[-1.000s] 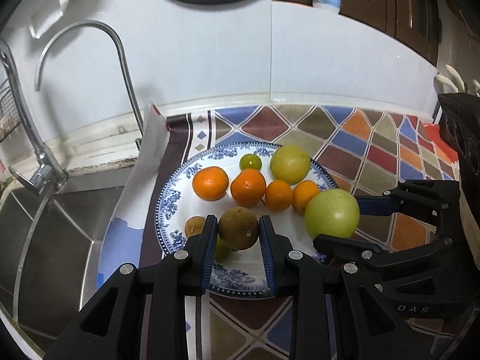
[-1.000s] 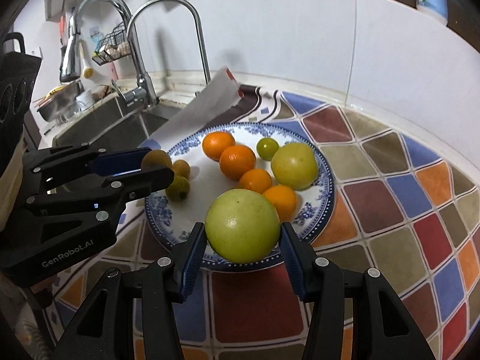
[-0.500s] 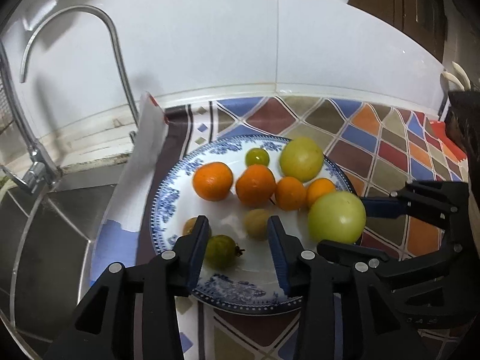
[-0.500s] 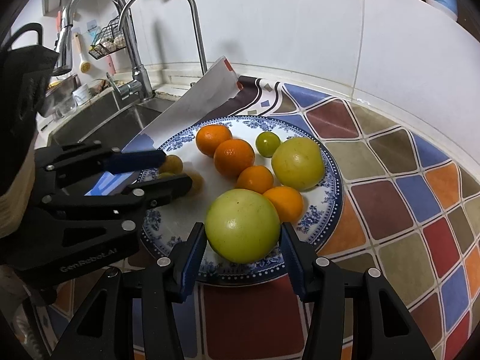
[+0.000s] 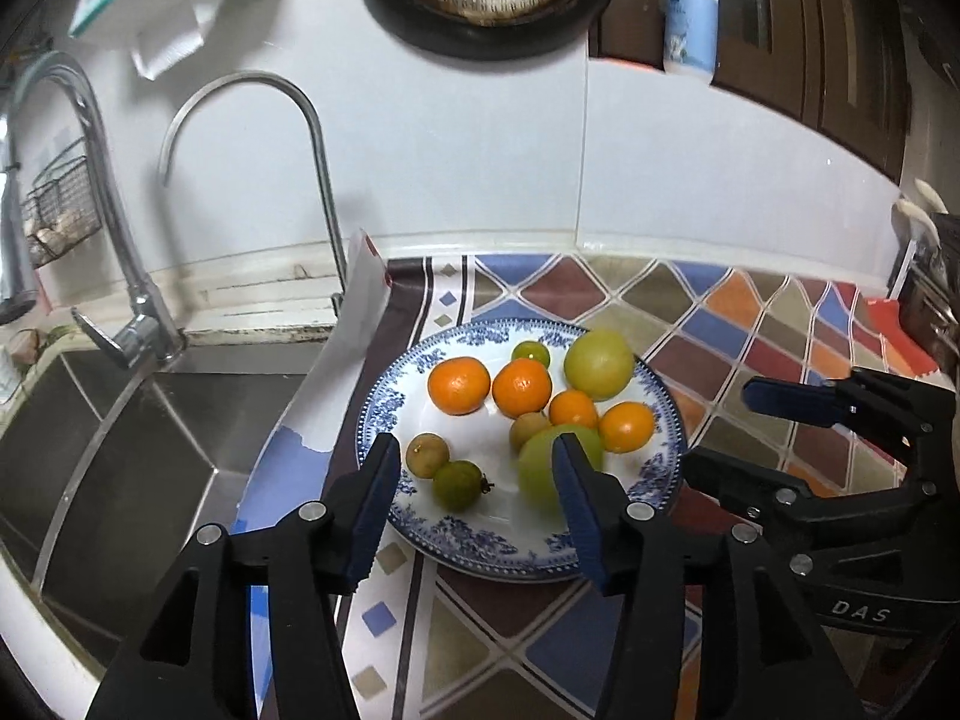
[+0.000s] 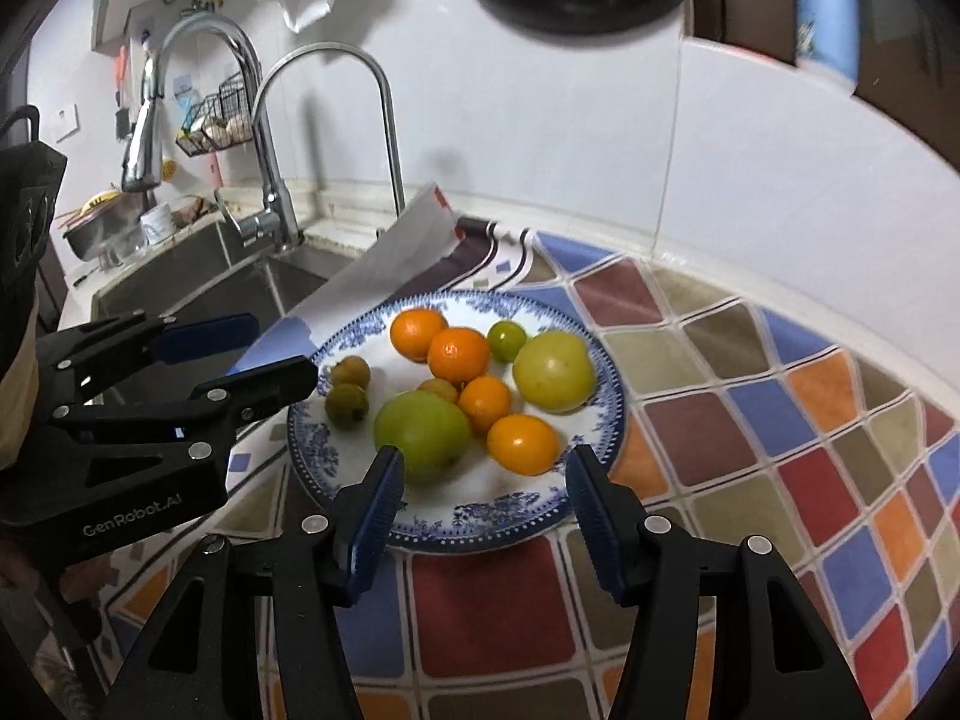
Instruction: Organize fruits
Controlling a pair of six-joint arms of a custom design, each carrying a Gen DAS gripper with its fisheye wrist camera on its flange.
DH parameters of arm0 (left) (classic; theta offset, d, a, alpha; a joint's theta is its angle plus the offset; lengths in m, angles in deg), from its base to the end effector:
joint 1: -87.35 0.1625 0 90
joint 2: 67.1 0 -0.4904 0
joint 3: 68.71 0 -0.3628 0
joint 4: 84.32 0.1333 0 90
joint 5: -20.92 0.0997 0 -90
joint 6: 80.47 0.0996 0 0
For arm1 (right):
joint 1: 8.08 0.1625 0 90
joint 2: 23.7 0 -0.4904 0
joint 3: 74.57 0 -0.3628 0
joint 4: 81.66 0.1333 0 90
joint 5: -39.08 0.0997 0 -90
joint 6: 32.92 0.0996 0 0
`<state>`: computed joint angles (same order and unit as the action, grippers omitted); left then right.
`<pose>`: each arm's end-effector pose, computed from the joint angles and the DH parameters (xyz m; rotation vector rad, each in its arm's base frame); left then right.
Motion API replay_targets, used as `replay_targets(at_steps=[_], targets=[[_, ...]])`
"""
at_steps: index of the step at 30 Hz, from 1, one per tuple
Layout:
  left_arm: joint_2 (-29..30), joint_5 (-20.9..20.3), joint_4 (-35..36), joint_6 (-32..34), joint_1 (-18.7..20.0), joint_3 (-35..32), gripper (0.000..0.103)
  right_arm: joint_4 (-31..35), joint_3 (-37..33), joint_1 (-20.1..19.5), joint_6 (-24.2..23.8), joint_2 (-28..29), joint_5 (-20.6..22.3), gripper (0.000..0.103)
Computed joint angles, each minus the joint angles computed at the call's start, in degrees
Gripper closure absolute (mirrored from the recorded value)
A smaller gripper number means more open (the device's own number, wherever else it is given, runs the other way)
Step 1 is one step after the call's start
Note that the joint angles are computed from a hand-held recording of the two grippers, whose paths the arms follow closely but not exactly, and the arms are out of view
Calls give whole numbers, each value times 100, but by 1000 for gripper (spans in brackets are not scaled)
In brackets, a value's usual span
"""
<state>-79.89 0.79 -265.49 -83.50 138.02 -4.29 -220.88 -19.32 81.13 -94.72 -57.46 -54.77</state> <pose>-0.3329 -0.7642 0.0237 0.1422 2.0050 -1.1454 0.1145 -0.8814 0.2605 1.3934 -2.4105 0.5386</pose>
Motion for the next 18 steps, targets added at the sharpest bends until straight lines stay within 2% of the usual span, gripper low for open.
replay_targets(at_steps=[2,8,18], targets=[[25,94,-232,107,-81,39,44,-227,209,-10,19,-141,77,38],[127,456,-775,378,-349,128,35,-1131,851,-69,232,-569,206,31],[316,783,-1580,992,-773,194,17,-2047,1804,-221,497,-1279,261,19]])
